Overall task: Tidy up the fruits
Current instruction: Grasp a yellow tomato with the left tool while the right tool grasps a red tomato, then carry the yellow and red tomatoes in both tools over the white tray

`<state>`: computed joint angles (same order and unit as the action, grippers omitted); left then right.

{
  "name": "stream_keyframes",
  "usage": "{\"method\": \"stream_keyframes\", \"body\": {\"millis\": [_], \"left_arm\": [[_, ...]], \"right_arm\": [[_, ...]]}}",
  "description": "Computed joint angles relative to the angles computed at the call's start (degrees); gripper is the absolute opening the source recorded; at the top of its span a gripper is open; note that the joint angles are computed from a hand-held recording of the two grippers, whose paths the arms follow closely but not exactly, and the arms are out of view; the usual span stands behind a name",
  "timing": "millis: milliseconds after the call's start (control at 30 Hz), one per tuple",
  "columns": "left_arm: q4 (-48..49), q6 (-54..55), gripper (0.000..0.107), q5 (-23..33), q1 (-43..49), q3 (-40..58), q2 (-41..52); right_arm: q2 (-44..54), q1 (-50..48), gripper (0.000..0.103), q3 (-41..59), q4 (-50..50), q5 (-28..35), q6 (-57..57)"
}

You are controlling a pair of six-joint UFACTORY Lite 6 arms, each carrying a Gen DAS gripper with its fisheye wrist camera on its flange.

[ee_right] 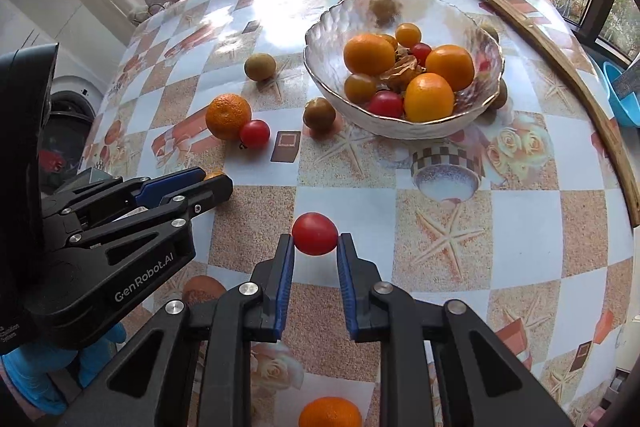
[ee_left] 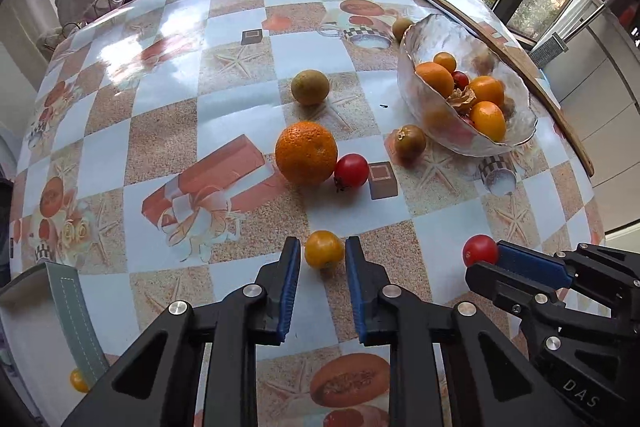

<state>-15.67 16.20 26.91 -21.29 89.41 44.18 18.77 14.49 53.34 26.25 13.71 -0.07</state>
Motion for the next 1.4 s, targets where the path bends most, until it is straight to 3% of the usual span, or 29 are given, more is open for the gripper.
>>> {"method": "stream_keyframes", "body": {"millis": [300,533,567,600,633,667,767,867,933,967,1033,1100,1200,1400], "left_arm": [[-5.87,7.98,0.025,-2.18,4.85,-16.11,-13.86],[-7.61,10.52,0.029,-1.99,6.27,-18.52,-15.79],[-7.80,10.70,0.054,-2.07,5.89,-17.64,-14.98],[-6.05,8.53,0.092,-3.41,5.11,-17.17,-14.44],[-3.85,5.74,0.099,-6.60,4.25,-17.99,-14.90],[-3.77,5.35,0.099,-8.84,3.61,-17.96,-14.75],[-0.49,1.12,0.099,-7.07,1.87,-10.51,-8.09],[8.32,-8.19,0.098,-6.52,-0.55,-3.81,-1.61],[12.86,-12.71,0.082,-5.34,-1.84,0.30,2.30],[14.22,-14.00,0.066,-3.61,-2.31,2.80,4.46],[14.25,-14.54,0.059,-4.60,-2.61,2.93,5.05],[12.42,-12.30,0.036,-4.36,-2.71,2.94,5.01],[7.92,-7.01,0.022,-2.72,-2.13,2.33,4.11],[-9.16,9.16,0.022,-1.61,2.73,-7.59,-4.77]], "right_arm": [[-6.31,2.82,0.024,-2.91,-5.42,3.17,7.38],[-10.44,7.01,0.024,-4.69,-12.04,5.60,16.67],[-11.28,7.35,0.024,-5.52,-12.18,5.81,17.44],[-12.12,7.57,0.024,-6.37,-12.33,6.04,18.16],[-13.17,7.74,0.024,-7.45,-12.21,6.19,18.59],[-14.22,7.84,0.024,-8.58,-12.16,6.31,18.98],[-18.24,7.69,0.024,-12.52,-12.45,6.64,20.28],[-22.10,6.95,0.024,-16.52,-11.53,6.91,20.45],[-24.40,6.26,0.024,-18.70,-10.91,7.22,20.31],[-25.98,5.79,0.024,-20.02,-10.52,7.46,20.07],[-28.21,4.98,0.024,-21.71,-10.07,7.94,19.74],[-29.92,4.06,0.024,-22.89,-9.25,8.41,18.88],[-30.90,3.51,0.024,-23.36,-9.20,8.68,18.73],[-30.00,4.83,0.024,-20.86,-9.30,8.82,19.71]]}}
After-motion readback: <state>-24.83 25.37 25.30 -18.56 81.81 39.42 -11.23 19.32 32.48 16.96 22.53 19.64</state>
